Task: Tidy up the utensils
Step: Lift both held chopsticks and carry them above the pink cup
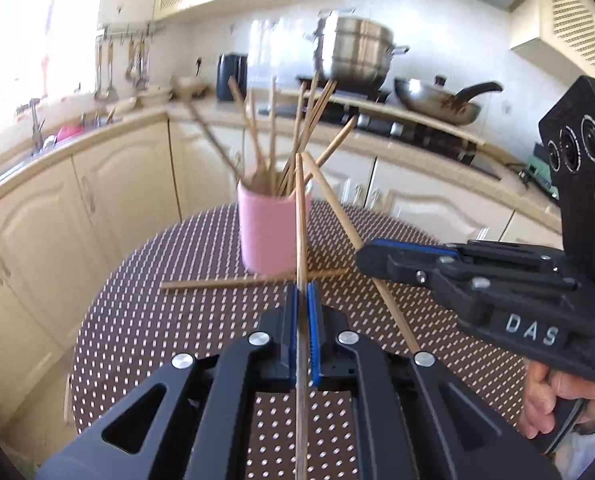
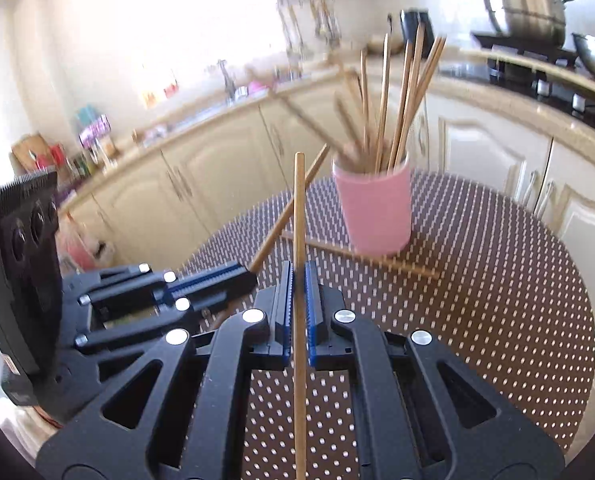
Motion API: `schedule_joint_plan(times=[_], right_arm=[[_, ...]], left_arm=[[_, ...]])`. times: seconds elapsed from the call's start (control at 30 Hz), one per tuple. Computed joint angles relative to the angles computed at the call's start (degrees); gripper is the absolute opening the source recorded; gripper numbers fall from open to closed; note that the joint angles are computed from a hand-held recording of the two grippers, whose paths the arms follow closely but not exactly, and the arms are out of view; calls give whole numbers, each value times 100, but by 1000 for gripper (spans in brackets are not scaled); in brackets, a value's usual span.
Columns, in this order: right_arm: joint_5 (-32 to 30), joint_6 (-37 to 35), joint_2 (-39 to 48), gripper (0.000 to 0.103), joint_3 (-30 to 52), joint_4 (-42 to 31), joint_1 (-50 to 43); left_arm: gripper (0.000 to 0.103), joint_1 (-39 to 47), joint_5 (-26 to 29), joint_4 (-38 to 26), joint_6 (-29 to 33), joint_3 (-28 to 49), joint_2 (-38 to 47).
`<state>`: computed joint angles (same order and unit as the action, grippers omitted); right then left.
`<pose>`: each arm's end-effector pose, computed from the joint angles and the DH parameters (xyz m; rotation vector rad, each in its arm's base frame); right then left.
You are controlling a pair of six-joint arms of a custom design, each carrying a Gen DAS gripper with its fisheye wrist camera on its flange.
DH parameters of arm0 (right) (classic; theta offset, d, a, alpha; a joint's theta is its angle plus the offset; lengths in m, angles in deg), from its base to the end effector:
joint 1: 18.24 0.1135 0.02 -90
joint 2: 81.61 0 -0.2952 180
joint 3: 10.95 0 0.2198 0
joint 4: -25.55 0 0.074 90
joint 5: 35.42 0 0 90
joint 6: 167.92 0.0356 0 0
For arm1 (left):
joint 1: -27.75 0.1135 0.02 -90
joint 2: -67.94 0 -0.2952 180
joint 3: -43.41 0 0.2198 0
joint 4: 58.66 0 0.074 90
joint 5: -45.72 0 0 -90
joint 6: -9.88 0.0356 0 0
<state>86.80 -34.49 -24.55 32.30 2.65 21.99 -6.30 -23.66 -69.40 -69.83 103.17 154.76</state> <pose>0.1317 0.0865 0.2465 0.3609 2.0798 0.2495 0.2284 -0.1695 0.2425 1.0325 2.0036 -0.6261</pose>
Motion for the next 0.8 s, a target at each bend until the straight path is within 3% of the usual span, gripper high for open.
schedule_joint_plan(times=[0.4, 0.8], right_arm=[[1160, -409, -1253, 6, 33, 204, 445], [1079, -1448, -1923, 6, 132, 690, -344]], left_arm=[[5, -316, 36, 235, -401, 324, -315], [5, -425, 50, 852, -757, 820, -88]])
